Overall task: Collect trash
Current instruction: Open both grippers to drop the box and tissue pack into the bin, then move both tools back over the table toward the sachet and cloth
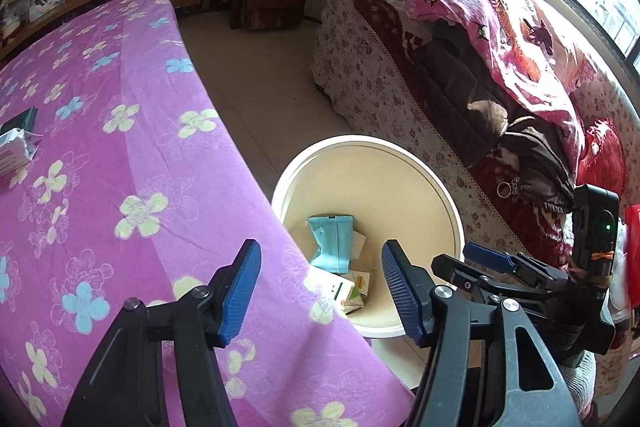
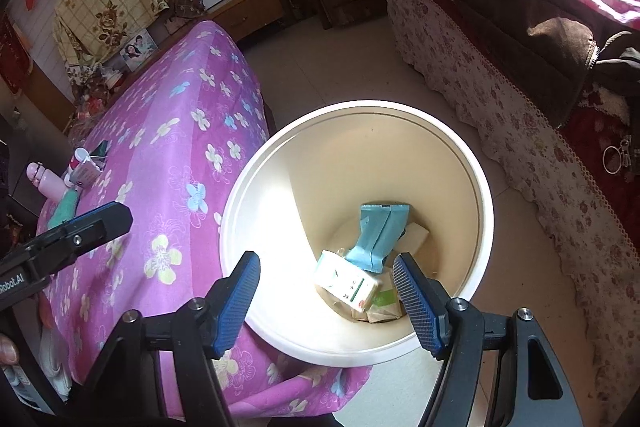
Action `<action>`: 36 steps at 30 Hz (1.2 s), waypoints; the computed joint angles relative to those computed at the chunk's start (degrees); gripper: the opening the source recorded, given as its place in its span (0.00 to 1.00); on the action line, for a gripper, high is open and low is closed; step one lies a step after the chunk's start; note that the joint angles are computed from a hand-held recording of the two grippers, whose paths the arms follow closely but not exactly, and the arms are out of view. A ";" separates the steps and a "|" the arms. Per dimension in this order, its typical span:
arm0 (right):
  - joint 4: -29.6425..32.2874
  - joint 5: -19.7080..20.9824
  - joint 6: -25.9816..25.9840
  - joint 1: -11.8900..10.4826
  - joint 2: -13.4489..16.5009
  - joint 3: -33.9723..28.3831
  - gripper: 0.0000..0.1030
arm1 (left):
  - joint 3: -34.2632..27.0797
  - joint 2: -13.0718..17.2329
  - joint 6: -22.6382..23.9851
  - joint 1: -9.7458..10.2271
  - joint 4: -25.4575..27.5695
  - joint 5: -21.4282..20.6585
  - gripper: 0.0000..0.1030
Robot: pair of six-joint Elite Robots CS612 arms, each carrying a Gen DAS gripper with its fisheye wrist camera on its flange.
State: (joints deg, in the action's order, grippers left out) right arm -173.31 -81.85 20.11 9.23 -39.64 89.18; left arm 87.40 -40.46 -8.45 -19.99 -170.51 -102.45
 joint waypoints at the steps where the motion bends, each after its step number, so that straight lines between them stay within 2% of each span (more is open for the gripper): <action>1: -0.04 -0.12 -0.11 0.14 -0.06 -0.01 0.71 | 0.08 -0.06 -0.11 0.05 -0.10 0.24 0.62; 15: -0.03 -4.48 -3.45 3.49 -0.86 -1.25 0.71 | 5.18 -2.29 -0.78 1.71 -6.11 5.92 0.62; 22: 0.32 -6.68 -4.47 5.71 -0.48 -3.17 0.71 | 8.13 -3.37 -0.54 2.84 -9.57 10.82 0.62; 28: 1.75 -4.36 -5.71 7.47 0.75 -6.29 0.71 | 10.62 -4.37 -1.76 4.63 -10.67 13.06 0.62; 36: 7.02 0.35 -10.07 10.77 4.06 -13.37 0.71 | 13.43 -6.01 -5.48 9.20 -10.88 14.53 0.62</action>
State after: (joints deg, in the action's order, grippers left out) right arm -166.29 -81.50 10.04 20.00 -35.59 75.81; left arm 100.83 -46.47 -13.93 -10.79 -181.38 -87.93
